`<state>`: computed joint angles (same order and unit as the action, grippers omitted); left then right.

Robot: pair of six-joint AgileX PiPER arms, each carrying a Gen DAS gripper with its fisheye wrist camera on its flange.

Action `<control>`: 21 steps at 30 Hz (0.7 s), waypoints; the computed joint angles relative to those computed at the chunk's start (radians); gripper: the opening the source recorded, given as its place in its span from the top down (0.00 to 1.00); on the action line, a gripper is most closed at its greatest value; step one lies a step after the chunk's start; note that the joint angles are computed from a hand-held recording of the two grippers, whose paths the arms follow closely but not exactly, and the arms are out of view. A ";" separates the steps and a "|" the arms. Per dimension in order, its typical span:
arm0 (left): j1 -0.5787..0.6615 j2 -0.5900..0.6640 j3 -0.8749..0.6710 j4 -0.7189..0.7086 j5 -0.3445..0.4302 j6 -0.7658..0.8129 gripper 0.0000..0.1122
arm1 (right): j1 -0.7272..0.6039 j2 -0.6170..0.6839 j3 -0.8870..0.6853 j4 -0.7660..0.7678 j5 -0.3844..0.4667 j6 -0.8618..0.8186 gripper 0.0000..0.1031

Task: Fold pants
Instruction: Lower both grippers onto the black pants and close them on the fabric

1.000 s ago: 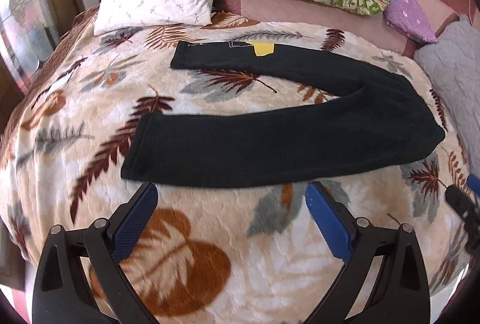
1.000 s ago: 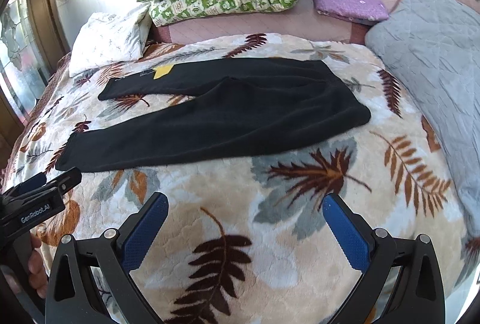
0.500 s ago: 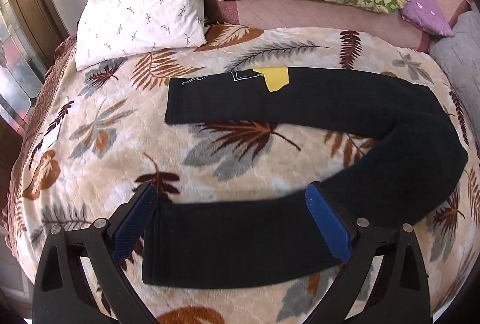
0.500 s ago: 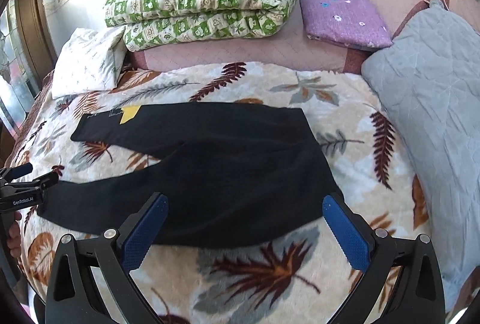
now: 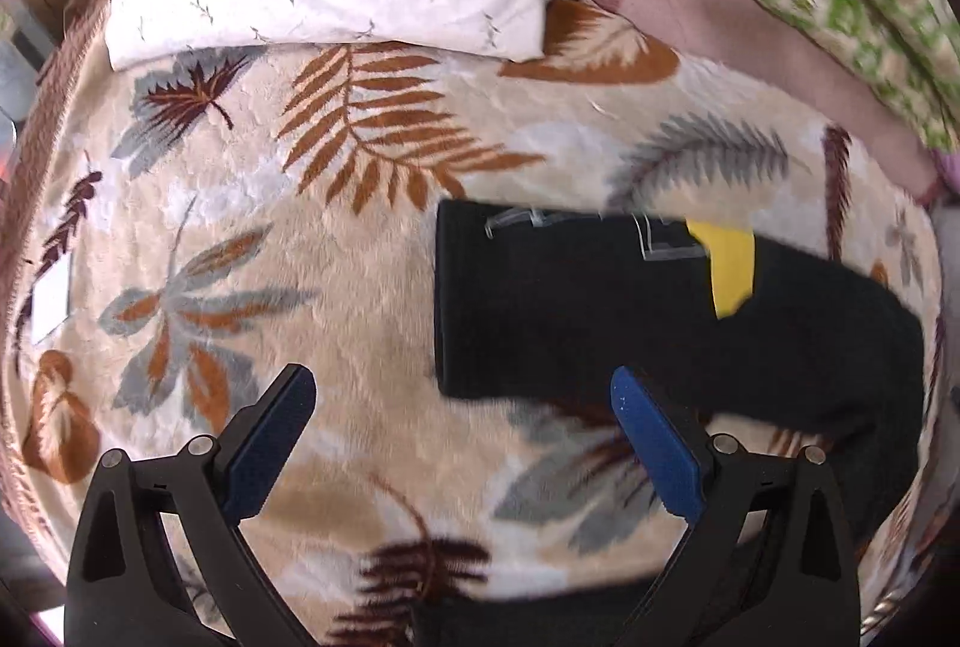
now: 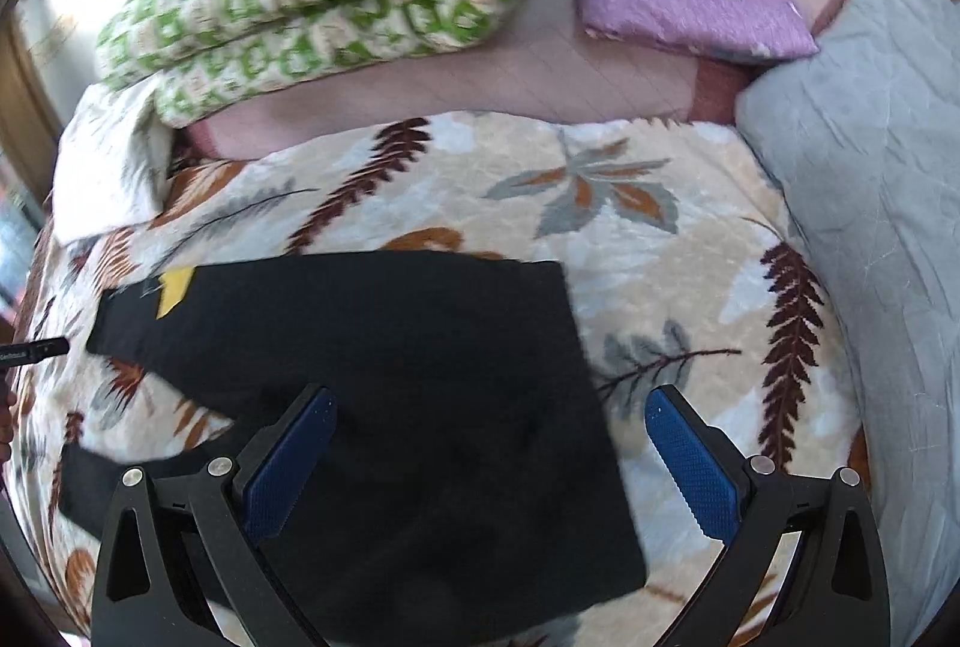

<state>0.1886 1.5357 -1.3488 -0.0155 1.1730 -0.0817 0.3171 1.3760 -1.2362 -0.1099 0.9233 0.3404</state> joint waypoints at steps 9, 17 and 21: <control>0.077 0.178 -0.096 -0.106 0.029 0.006 0.11 | -0.200 0.168 -0.089 0.250 -0.015 -0.176 0.00; 0.086 0.211 -0.096 -0.145 0.027 0.031 0.11 | -0.306 0.359 -0.290 0.406 0.118 -0.331 0.00; 0.066 0.222 -0.112 -0.153 0.027 0.032 0.11 | -0.318 0.441 -0.360 0.478 0.163 -0.375 0.01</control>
